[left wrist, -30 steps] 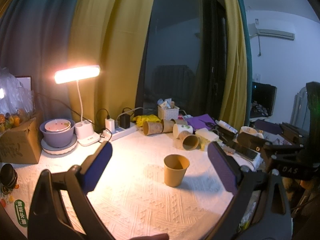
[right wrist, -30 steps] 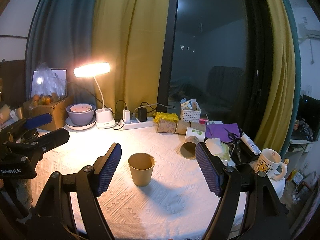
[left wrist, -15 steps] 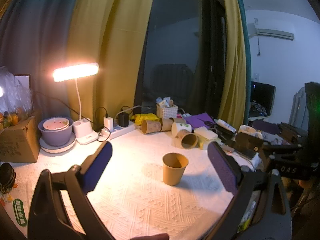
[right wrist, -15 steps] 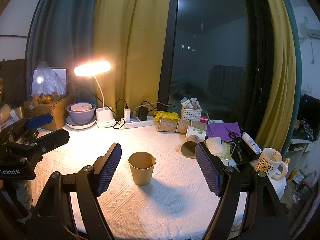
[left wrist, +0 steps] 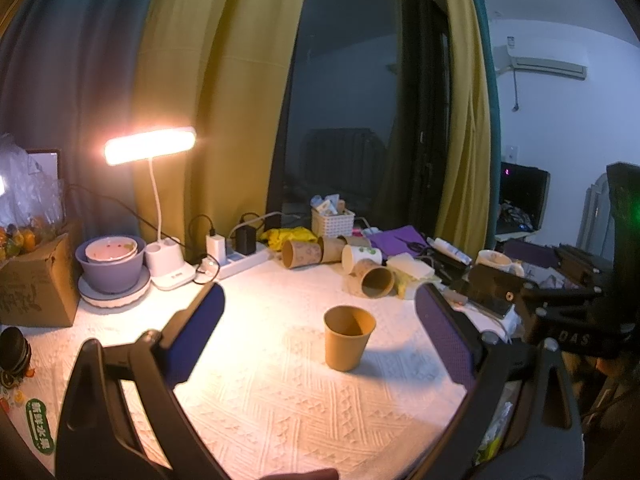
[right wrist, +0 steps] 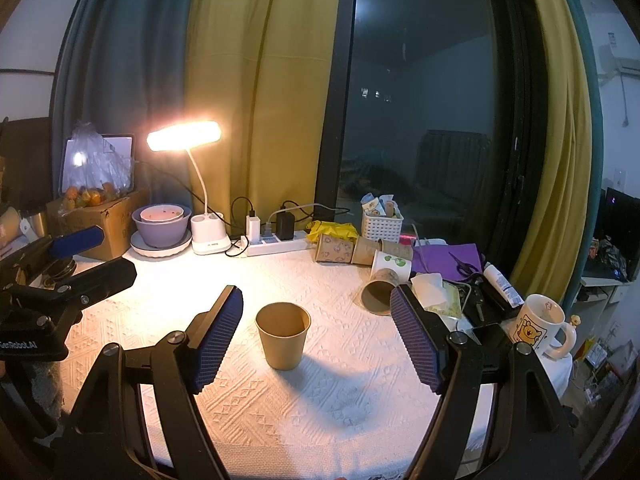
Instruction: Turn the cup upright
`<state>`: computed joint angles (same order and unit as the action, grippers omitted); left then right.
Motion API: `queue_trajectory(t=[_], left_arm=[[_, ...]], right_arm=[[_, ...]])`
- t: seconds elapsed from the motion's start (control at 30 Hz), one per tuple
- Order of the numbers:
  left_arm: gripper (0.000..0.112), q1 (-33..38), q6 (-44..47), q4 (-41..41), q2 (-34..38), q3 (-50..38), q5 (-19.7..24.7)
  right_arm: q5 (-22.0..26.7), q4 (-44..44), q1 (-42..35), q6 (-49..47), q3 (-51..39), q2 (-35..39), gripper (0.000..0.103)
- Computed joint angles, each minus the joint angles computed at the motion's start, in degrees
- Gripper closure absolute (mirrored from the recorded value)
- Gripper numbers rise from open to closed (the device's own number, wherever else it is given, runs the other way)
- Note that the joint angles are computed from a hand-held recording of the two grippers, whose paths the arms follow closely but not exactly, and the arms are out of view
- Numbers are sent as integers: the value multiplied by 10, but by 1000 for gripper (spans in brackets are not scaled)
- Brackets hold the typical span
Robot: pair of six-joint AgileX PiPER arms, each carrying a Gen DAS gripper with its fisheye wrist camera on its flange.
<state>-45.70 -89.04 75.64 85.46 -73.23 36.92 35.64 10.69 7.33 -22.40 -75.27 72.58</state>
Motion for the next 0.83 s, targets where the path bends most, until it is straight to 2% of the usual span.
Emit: queue_trajectory(t=[0.7,0.83], left_arm=[[15,-1,2,-2,-1,0,0],[15,-1,-24,30,-3,12,-10]], right_arm=[[-1,5,-4,-6,2,1,24],[-1,4,-3,-4,2,0,24]])
